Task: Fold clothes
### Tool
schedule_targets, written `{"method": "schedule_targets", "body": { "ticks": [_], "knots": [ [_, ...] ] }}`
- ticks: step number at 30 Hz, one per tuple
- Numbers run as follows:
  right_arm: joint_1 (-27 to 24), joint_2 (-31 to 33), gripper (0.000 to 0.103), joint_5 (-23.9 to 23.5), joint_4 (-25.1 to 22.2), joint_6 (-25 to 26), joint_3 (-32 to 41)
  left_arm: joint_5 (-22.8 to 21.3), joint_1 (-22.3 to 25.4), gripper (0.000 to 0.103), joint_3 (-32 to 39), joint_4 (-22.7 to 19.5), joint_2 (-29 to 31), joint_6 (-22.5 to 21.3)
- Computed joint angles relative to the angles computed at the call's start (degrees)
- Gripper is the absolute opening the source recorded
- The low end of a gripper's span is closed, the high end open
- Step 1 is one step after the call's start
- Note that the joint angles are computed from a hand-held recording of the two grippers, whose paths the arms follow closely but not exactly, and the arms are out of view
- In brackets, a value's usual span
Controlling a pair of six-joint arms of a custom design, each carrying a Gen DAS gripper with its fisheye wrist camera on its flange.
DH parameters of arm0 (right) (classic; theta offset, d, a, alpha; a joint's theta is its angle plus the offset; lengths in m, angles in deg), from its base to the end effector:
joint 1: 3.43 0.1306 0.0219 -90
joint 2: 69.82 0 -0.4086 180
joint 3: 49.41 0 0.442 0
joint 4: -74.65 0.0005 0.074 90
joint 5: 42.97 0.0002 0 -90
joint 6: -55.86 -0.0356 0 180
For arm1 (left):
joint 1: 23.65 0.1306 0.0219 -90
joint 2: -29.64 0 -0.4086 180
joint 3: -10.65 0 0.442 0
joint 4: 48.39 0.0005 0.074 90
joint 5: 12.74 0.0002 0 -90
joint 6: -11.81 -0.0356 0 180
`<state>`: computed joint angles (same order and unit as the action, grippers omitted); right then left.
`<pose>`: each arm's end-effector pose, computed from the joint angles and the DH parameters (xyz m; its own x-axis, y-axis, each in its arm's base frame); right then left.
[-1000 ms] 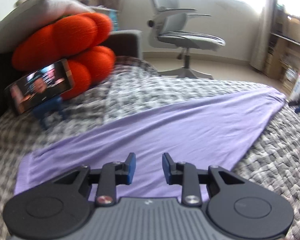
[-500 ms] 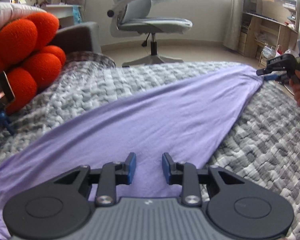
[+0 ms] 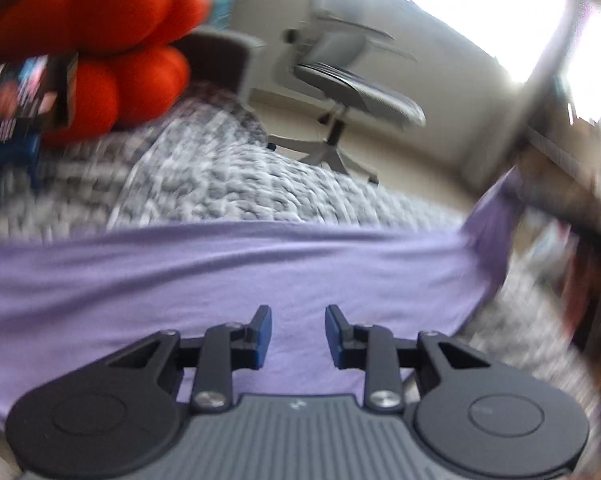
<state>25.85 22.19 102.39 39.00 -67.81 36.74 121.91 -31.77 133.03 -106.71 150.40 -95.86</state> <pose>0.4911 0.2412 0.4312 -0.3373 0.1722 -0.9255 0.5364 0.8431 -0.0386 0.7162 -0.1280 0.4111 -0.6419 0.3097 -0.7014 0.7108 0.5833 -0.3930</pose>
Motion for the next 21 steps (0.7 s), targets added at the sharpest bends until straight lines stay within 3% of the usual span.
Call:
{"method": "schedule_targets", "body": {
  "ticks": [3, 5, 8, 12, 14, 15, 21],
  "knots": [
    [1.8, 7.5, 0.006, -6.5, -3.0, 11.9, 5.9, 2.9, 0.6, 0.030, 1.5, -1.3, 1.4, 5.2],
    [2.4, 10.6, 0.010, -10.2, -6.2, 15.1, 8.0, 3.9, 0.9, 0.030, 1.8, -2.0, 1.6, 5.2],
    [3.3, 11.1, 0.014, -12.3, -7.0, 15.5, 8.2, 4.9, 1.1, 0.032, 2.4, -2.9, 2.0, 4.4],
    [2.6, 7.2, 0.016, -15.3, -3.7, 11.7, 5.0, 6.7, 1.1, 0.032, 3.9, -4.3, 3.2, 5.2],
    [2.4, 5.4, 0.037, -15.1, -3.8, 10.5, 3.5, 7.3, 0.9, 0.033, 4.3, -4.7, 3.4, 5.2],
    [2.3, 4.6, 0.041, -15.1, -4.1, 10.3, 2.8, 7.6, 0.7, 0.033, 4.7, -5.0, 3.6, 5.1],
    [0.3, 5.6, 0.043, -21.8, -2.3, 15.5, 3.7, 9.1, -0.8, 0.034, 8.4, -8.2, 5.8, 5.6]
  ]
}}
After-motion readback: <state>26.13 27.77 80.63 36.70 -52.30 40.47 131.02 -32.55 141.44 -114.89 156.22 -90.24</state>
